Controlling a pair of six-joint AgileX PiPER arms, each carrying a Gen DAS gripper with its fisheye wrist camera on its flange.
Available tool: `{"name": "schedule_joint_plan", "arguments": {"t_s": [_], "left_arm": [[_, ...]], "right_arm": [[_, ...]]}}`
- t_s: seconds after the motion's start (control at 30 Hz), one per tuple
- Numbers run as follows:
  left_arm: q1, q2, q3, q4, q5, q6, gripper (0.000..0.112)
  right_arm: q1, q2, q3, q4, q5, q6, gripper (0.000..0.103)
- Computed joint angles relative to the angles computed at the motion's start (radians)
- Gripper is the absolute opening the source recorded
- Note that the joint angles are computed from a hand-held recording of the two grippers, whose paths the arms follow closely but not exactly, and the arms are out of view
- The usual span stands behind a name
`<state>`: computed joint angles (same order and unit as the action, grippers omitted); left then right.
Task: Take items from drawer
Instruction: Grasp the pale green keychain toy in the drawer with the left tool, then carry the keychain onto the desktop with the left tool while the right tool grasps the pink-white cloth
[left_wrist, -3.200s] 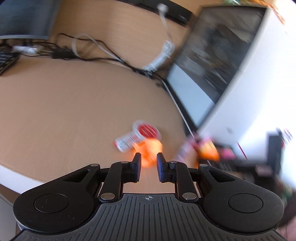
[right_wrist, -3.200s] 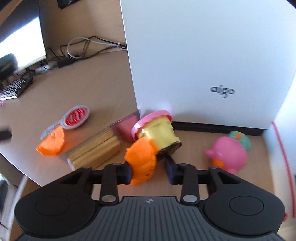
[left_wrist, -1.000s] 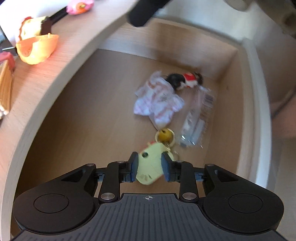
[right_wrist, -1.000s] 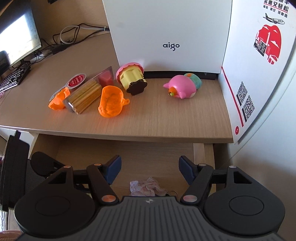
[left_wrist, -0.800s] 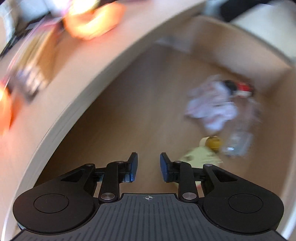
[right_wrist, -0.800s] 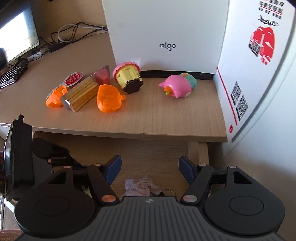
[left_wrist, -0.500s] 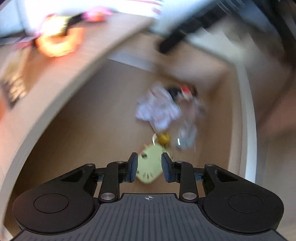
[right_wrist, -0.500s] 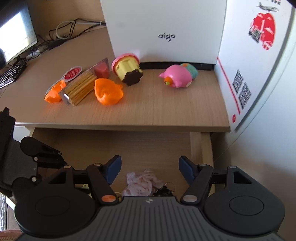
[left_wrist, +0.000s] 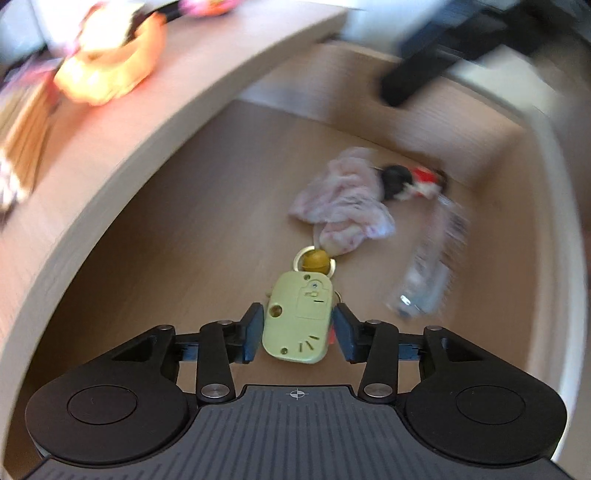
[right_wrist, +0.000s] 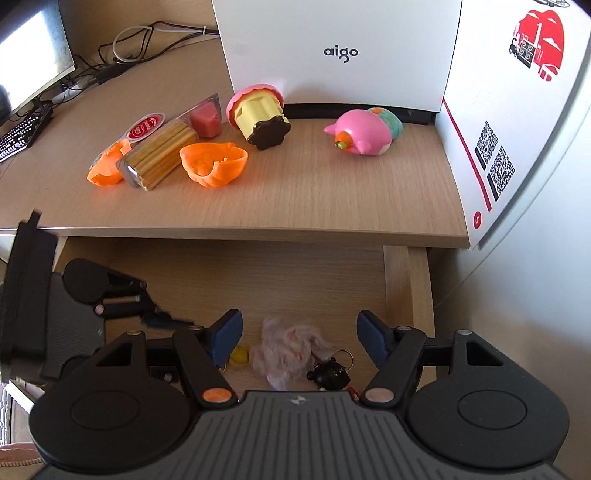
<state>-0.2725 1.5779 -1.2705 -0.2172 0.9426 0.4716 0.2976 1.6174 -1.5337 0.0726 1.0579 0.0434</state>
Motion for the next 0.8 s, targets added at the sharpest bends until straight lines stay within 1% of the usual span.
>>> {"name": "schedule_joint_plan", "arguments": {"t_s": [0.07, 0.1, 0.13, 0.2, 0.27, 0.3, 0.33, 0.4, 0.5, 0.53, 0.7, 0.8], "left_arm": [[-0.006, 0.027, -0.006, 0.035, -0.021, -0.108, 0.047], [0.004, 0.028, -0.002, 0.019, -0.032, -0.128, 0.047], [0.016, 0.034, -0.008, 0.002, -0.025, -0.151, 0.047], [0.045, 0.053, -0.035, -0.038, 0.013, -0.203, 0.045], [0.085, 0.083, -0.083, -0.089, 0.099, -0.283, 0.045], [0.103, 0.09, -0.097, -0.105, 0.131, -0.327, 0.045], [0.117, 0.091, -0.099, -0.118, 0.15, -0.354, 0.045], [0.136, 0.072, -0.078, -0.127, 0.156, -0.374, 0.043], [0.142, 0.006, -0.04, -0.086, 0.151, -0.436, 0.043], [0.157, -0.024, -0.038, -0.08, 0.164, -0.448, 0.043], [0.204, -0.225, 0.008, -0.09, 0.197, -0.533, 0.042], [0.19, -0.336, 0.024, -0.065, 0.21, -0.6, 0.042]], "right_arm": [[0.001, 0.001, 0.004, -0.001, 0.001, -0.004, 0.069], [0.002, 0.001, 0.007, -0.003, 0.001, -0.005, 0.069], [0.004, 0.0, 0.01, -0.008, -0.001, -0.005, 0.069], [0.008, -0.001, 0.015, -0.023, -0.003, 0.0, 0.069], [0.009, 0.0, 0.021, -0.031, -0.005, -0.002, 0.069], [0.008, 0.001, 0.023, -0.03, -0.004, -0.009, 0.069], [0.004, 0.006, 0.022, -0.022, 0.0, -0.021, 0.069], [-0.009, 0.019, 0.019, 0.002, 0.006, -0.035, 0.069], [-0.043, 0.072, -0.013, 0.086, 0.028, -0.057, 0.069], [-0.034, 0.096, -0.032, 0.084, 0.041, -0.061, 0.069], [0.099, 0.219, -0.108, -0.069, 0.051, -0.113, 0.069], [0.133, 0.319, -0.184, -0.113, 0.101, -0.129, 0.069]]}}
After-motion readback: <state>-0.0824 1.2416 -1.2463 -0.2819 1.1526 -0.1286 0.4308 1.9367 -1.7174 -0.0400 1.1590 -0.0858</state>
